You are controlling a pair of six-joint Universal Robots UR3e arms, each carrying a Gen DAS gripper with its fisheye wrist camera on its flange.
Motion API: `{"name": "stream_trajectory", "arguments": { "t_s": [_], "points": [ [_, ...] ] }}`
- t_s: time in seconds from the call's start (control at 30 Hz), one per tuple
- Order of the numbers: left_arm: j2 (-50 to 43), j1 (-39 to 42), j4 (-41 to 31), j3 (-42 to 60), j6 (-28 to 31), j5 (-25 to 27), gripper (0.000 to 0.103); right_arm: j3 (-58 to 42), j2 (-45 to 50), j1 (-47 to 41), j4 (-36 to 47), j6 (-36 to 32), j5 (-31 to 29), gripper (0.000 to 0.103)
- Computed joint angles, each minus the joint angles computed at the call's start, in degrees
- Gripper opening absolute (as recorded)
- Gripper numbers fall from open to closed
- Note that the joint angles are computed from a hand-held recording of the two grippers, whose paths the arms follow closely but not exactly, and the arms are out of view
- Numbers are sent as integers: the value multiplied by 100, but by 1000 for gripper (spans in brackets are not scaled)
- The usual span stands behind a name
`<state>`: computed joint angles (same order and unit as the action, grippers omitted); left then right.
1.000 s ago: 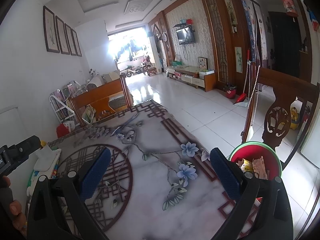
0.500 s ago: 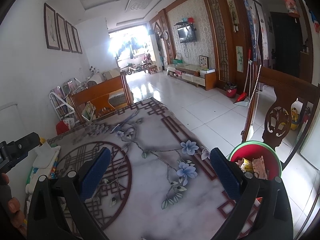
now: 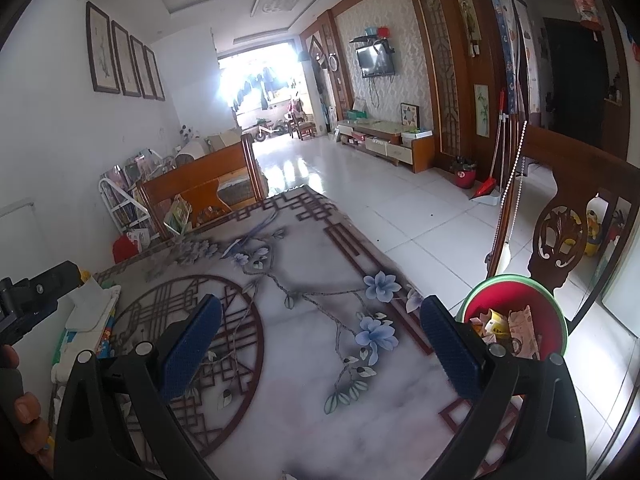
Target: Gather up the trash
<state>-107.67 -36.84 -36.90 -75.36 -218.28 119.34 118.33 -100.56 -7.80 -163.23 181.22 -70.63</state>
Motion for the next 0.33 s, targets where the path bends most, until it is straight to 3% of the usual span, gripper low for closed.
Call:
{"name": "stream_trajectory", "arguments": {
  "t_s": [0.17, 0.33],
  "points": [
    [-40, 48, -235, 16, -112, 30, 98, -199, 478, 227, 130, -230, -78, 96],
    [157, 160, -427, -524, -163, -112, 98, -772, 1983, 813, -147, -861, -686, 96]
  ]
}}
